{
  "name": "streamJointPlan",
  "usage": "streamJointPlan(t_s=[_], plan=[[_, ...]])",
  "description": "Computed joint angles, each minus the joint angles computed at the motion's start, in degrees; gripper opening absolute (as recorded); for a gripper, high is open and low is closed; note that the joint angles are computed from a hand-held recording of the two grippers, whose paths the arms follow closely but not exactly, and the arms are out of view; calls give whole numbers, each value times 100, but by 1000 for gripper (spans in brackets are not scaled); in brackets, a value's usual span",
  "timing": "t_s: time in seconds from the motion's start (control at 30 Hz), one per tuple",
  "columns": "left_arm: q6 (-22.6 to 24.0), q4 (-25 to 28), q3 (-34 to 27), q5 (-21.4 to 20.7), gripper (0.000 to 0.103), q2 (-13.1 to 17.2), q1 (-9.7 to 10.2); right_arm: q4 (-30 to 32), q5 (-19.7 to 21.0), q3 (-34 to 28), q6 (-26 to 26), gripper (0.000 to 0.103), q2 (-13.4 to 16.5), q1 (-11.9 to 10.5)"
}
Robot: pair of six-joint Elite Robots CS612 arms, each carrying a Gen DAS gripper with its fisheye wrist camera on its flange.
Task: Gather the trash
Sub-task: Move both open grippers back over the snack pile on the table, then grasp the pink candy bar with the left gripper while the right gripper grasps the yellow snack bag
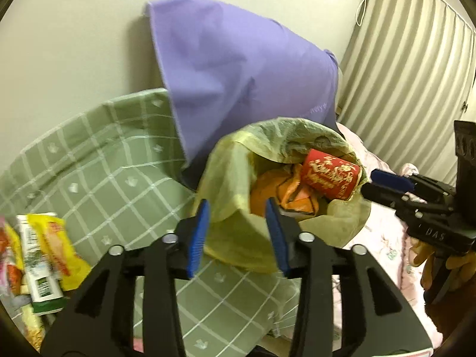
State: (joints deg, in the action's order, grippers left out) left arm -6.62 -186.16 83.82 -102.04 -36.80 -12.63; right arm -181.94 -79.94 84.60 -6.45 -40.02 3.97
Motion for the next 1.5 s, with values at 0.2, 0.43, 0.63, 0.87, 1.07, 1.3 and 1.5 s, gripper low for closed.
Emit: streamJointPlan(t_s=[0.2, 0.43, 0.63, 0.87, 1.07, 1.3, 1.5], plan=[[37, -534, 478, 411, 49, -223, 103, -799, 400, 57, 92, 42, 81, 139], [-386, -967, 1021, 950, 49, -405, 383, -908, 1129, -264, 161, 49, 330, 325], [-664, -1467, 1444, 1692, 49, -461, 687, -233, 1442, -463, -254, 49, 398, 513], [-1838, -1167, 1697, 2411, 49, -418, 1275, 272, 1485, -615, -620, 49, 473, 691], [-2133, -171, 1448, 2210, 49, -277, 1577, 615, 1441, -780, -1032, 49, 557, 788], [-2349, 355, 1241, 2526, 46, -172, 1661, 1004, 1281, -1011, -1212, 49, 715, 855], [-2702, 449, 1299, 1794, 33, -231, 1715, 1242, 1171, -1186, -1255, 49, 854, 921]])
